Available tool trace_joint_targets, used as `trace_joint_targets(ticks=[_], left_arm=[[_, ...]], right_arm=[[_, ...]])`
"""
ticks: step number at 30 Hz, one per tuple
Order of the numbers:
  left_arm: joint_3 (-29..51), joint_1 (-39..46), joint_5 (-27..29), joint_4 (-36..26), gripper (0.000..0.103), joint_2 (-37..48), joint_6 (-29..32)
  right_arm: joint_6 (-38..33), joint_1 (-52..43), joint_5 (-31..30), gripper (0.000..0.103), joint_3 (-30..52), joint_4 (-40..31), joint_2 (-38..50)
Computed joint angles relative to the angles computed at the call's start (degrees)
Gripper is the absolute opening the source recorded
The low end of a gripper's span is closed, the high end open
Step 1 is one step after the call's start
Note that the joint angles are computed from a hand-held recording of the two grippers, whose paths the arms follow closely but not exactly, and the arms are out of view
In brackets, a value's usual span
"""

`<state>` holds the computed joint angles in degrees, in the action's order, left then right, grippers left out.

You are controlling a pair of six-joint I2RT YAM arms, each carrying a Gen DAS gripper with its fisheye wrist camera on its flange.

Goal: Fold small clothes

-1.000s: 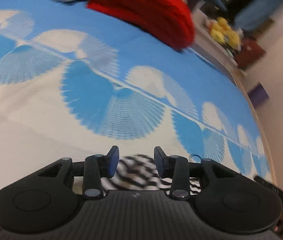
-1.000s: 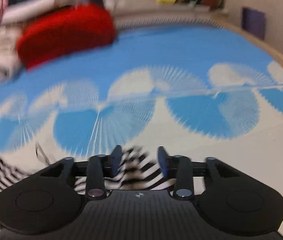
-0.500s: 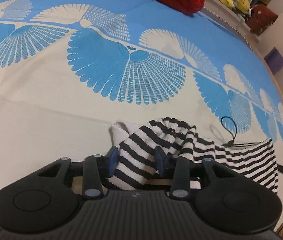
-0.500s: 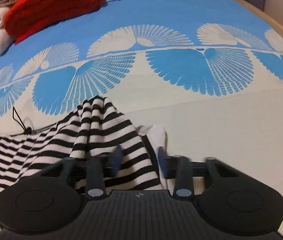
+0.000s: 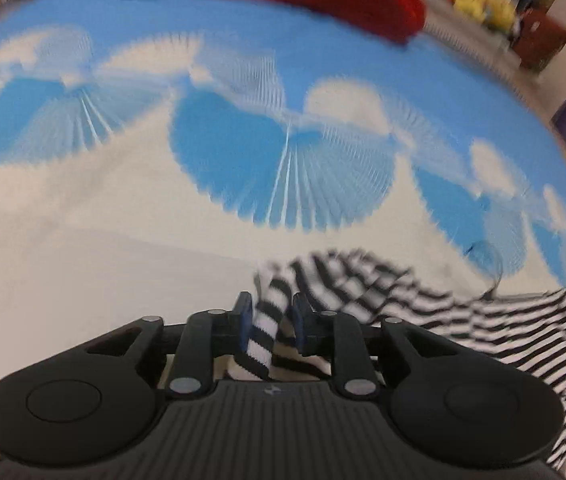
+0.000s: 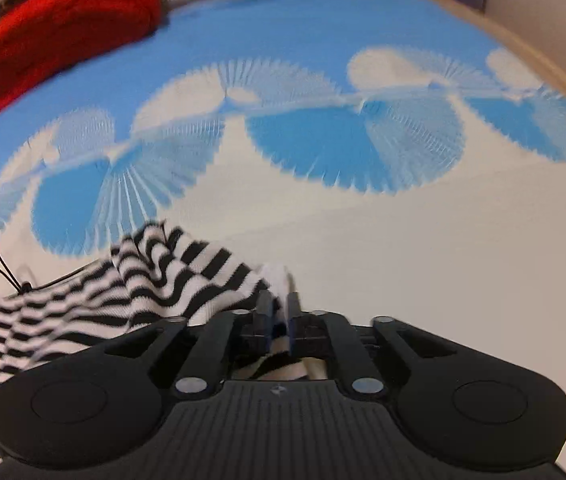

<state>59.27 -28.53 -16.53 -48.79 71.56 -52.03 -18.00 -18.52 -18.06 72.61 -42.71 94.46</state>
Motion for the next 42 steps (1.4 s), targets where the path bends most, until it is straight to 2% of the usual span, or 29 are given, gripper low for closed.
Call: trace_joint_targets(ticks=[3,4,6,8,10,12,13,14,15,17,22,24,25,26,27,29,31,32,33,35,38,39,40,42], left_arm=[[2.15,-1.8,0.96,-6.88,0.026,-7.81,-1.81],[4.05,-3.2,0.58,-10.65,0.026,-8.88,-2.7],[6.75,-9.26,-1.56,-17.53,0.031,-11.12,-5.47],[5.26,-15.68,-2.62,-21.3,0.044,-15.0,-10.1],[0.99,-20.2,-2.49,-21.57,0.044,-18.84,-15.09],[-6.18,-22.43,0.7,-19.84,0.044,-23.2,-22.08],[-8.16,-20.66,5.57,-19.76,0.042,-24.0,-23.33],[-9.16,-18.97,8.03,-19.49,0.042,-23.7,-23.13],[-9.46,-19.23,7.04,-19.41,0.043,-23.24,-22.92],[-9.49,-18.64,6.91,-19.27,0.044,-21.24,-20.87],[-11.37,-16.65,11.89,-15.74,0.044,-16.48,-15.01],[-11.5,-17.82,12.52,-14.58,0.038,-14.69,-13.36],[-11.74,-18.37,12.33,-14.62,0.015,-14.78,-12.55],[-11.49,-19.0,11.89,-14.72,0.001,-14.3,-11.63],[-10.98,-19.9,10.52,-15.37,0.001,-14.52,-11.34],[-10.25,-21.56,5.95,-17.42,0.0,-19.13,-14.68],[-9.73,-24.8,0.19,-19.27,0.0,-26.84,-20.87],[-8.84,-28.02,-2.99,-21.61,0.0,-28.48,-24.02],[-7.95,-30.39,-4.05,-24.82,0.0,-27.35,-26.29],[-9.32,-28.14,1.35,-26.19,0.0,-24.6,-25.1],[-10.39,-24.89,8.31,-24.26,0.001,-18.27,-17.58],[-10.12,-24.25,9.54,-24.29,0.001,-16.9,-17.04],[-9.3,-23.93,9.41,-25.1,0.004,-15.91,-17.15],[-6.31,-25.51,4.54,-27.22,0.007,-14.76,-19.89]], right_arm=[[-2.0,-5.53,-6.93,0.032,3.42,-7.23,-2.78],[-3.69,-8.14,-9.65,0.033,5.91,-11.75,-2.97],[-9.34,-13.28,-14.09,0.042,9.99,-20.29,-2.5],[-16.71,-17.27,-15.63,0.044,12.31,-27.7,-2.05],[-22.72,-20.38,-14.1,0.046,10.63,-31.41,-2.91],[-27.08,-22.46,-11.78,0.047,6.63,-32.13,-4.0],[-28.33,-23.15,-9.86,0.047,4.58,-32.23,-3.81],[-28.68,-22.79,-6.61,0.046,3.69,-32.84,-3.03],[-28.77,-22.55,-4.8,0.046,2.81,-32.44,-2.97],[-30.19,-22.8,-4.03,0.046,0.54,-31.11,-4.58],[-30.03,-21.88,-1.11,0.046,-1.05,-29.5,-3.65],[-29.86,-21.74,-0.84,0.046,-1.56,-29.34,-3.29],[-29.99,-21.62,-0.82,0.043,-1.79,-29.34,-3.1],[-30.24,-21.56,-1.09,0.028,-1.79,-29.52,-2.95],[-31.14,-21.94,-2.2,0.01,-0.85,-30.8,-2.28],[-32.07,-23.61,-5.91,0.008,1.24,-32.44,-2.16],[-32.1,-27.92,-13.96,0.007,6.82,-37.51,0.11],[-32.58,-30.93,-18.78,0.007,10.88,-41.65,2.37],[-33.52,-32.87,-20.73,0.007,12.95,-43.69,3.58],[-34.4,-33.42,-16.62,0.006,12.14,-41.61,3.25],[-31.92,-29.11,-3.17,0.003,5.8,-35.12,2.56],[-32.68,-27.29,0.57,0.003,2.5,-31.89,0.78],[-33.07,-26.4,2.1,0.003,0.7,-29.74,-0.56],[-30.78,-25.06,4.72,0.003,-2.1,-24.65,-3.62]])
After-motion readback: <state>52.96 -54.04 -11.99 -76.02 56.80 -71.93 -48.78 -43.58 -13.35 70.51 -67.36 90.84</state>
